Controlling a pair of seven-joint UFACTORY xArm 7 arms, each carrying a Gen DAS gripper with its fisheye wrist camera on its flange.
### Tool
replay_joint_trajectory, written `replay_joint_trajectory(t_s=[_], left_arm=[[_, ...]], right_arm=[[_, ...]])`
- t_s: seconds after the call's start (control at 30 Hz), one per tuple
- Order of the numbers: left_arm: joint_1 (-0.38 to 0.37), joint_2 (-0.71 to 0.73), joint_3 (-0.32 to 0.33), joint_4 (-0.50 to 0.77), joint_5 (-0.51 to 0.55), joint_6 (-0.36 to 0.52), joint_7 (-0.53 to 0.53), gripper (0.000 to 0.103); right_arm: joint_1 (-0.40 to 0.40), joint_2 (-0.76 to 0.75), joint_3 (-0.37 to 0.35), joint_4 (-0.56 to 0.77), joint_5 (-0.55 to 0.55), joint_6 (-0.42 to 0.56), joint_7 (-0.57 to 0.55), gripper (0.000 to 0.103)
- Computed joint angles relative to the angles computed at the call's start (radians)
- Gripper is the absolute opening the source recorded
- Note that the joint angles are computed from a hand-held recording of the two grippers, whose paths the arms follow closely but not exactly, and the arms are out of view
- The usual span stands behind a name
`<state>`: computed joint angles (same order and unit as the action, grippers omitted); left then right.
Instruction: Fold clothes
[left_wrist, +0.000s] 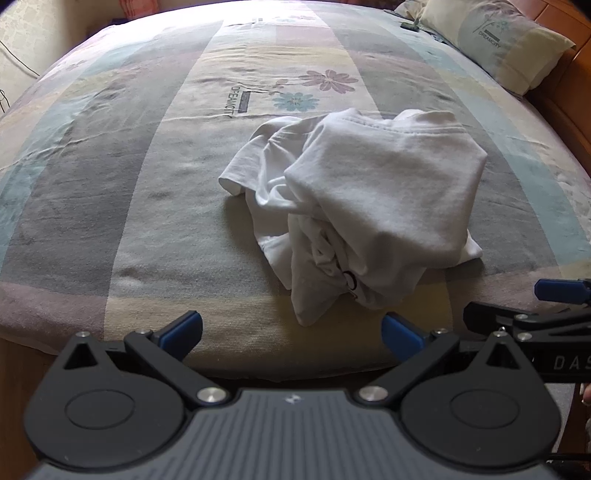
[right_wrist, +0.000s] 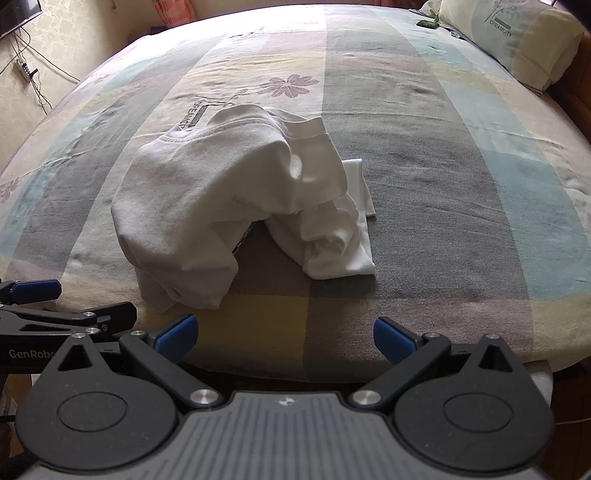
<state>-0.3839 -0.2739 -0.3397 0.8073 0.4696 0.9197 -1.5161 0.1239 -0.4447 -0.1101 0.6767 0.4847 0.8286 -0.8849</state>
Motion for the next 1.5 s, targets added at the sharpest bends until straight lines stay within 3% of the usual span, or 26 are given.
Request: replay_joint_trajectory(t_s=[0.5,0.83,0.93,1.1,1.23,1.33,1.4,1.5], left_arm=[[0.05,0.08,0.075,0.018,0.002,-0.101,0.121,0.102],[0.074,0.163,0.123,0.08,0.013,-0.147,0.26,0.103],[0.075,0.177,0.126,0.071,0.039,-0.172,0.277,0.103],[0.067,0.206,0.132,0.048,0.091,-0.212,0.297,0.103],[0.08,0.218,0.159,0.001,0.061,-0.336,0.312,0.103],[0.104,0.211,0.185,-0.067,0.002,-0.488,0.331,0.103],[0.12,0.211,0.178,-0.083,0.055,-0.529,0.314,0.103],[0.122,0.209,0.16,-0.074,0.136,-0.505,0.283,0.103]], right_arm=[[0.011,0.144,0.05,0.078,-0.023,-0.077,0.053,0.103],[0.011,0.32,0.091,0.198,0.047,-0.183,0.023,0.103],[0.019,0.359,0.097,0.215,0.158,-0.225,-0.095,0.103],[0.004,0.41,0.115,0.233,0.301,-0.196,-0.313,0.103],[-0.02,0.441,0.13,0.239,0.353,-0.175,-0.428,0.103],[-0.033,0.441,0.139,0.223,0.394,-0.19,-0.506,0.103],[-0.038,0.442,0.141,0.212,0.437,-0.195,-0.575,0.103],[-0.04,0.445,0.148,0.194,0.474,-0.22,-0.671,0.103]])
